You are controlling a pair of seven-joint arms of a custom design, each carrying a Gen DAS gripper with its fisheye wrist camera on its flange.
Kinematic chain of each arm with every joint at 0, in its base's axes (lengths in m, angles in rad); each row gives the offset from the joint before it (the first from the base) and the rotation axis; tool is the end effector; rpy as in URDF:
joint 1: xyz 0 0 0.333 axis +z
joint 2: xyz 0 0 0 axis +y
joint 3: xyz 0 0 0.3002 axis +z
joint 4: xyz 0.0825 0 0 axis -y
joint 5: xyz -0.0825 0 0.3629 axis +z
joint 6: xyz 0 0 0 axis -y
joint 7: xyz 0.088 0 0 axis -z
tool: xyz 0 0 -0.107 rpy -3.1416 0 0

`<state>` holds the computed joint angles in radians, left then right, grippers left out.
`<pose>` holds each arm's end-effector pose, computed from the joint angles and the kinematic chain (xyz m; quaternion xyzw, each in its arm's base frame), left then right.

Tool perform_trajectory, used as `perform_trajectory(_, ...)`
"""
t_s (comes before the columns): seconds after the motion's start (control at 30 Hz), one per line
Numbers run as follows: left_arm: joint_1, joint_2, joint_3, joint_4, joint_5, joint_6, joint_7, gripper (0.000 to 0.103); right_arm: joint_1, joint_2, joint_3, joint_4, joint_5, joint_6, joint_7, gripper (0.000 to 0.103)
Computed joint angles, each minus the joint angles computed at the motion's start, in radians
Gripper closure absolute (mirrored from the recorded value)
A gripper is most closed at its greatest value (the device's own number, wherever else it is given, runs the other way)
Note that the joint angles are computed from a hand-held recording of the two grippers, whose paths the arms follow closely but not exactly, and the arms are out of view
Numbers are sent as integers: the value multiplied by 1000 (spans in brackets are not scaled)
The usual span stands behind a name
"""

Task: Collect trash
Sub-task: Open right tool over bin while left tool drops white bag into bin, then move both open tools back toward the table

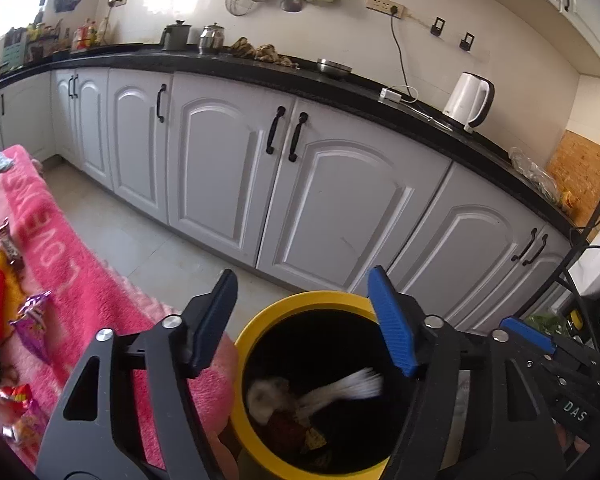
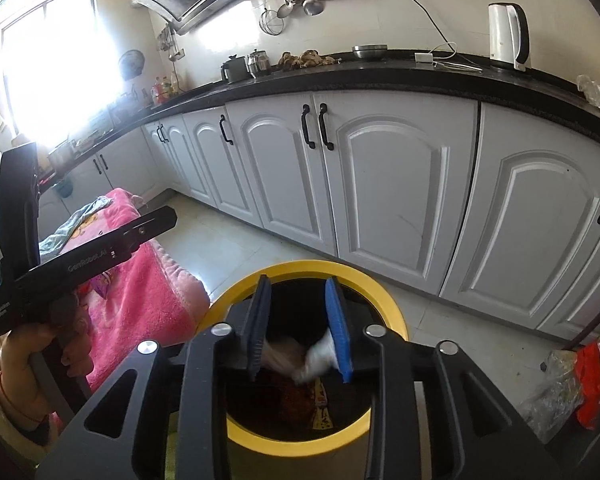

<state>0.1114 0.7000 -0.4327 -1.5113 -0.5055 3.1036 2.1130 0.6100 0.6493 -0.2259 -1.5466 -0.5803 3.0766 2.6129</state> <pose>0.7206 -0.1125 0.3731 -0.5812 0.6648 -0.4304 0.1871 0.6343 0.3446 0.3683 -0.6387 0.6292 -0.2179 0.3855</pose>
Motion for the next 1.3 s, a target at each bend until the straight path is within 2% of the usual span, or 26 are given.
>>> perform_trajectory(0.27, 21, -44, 7, -53, -16, -3, -9, 23, 18, 3, -12, 11, -17, 1, -2, 58)
perform_trajectory(0.3, 30, -51, 1, -62, -21, -3, -6, 19, 20, 3, -13, 13, -19, 0, -3, 58)
perform_trajectory(0.47, 66, -80, -24, -104, -46, 7, 16, 11, 46, 0, -38, 16, -41, 5, 17, 51)
perform_trajectory(0.53, 86, -93, -42, -123, -61, 15, 31, 11, 61, -2, -55, 18, -54, 9, 32, 48)
perform_trajectory(0.67, 120, -121, -69, -166, -83, 36, 61, 11, 98, -4, -96, 24, -90, 12, 75, 37)
perform_trajectory(0.8, 170, -147, -111, -208, -112, 53, 95, 11, 115, -4, -104, 37, -126, 4, 98, 35)
perform_trajectory(0.87, 183, -158, -118, -221, -123, 57, 103, 11, 123, -1, -111, 45, -145, 2, 117, 29)
perform_trajectory(1.03, 243, -182, -166, -261, -162, 74, 140, 11, 136, -2, -113, 61, -191, -7, 152, 28)
perform_trajectory(1.17, 296, -198, -211, -293, -191, 98, 169, 11, 158, -1, -131, 76, -241, -12, 206, 22)
perform_trajectory(1.3, 355, -210, -263, -322, -207, 116, 187, 11, 152, -2, -110, 95, -279, -30, 221, 22)
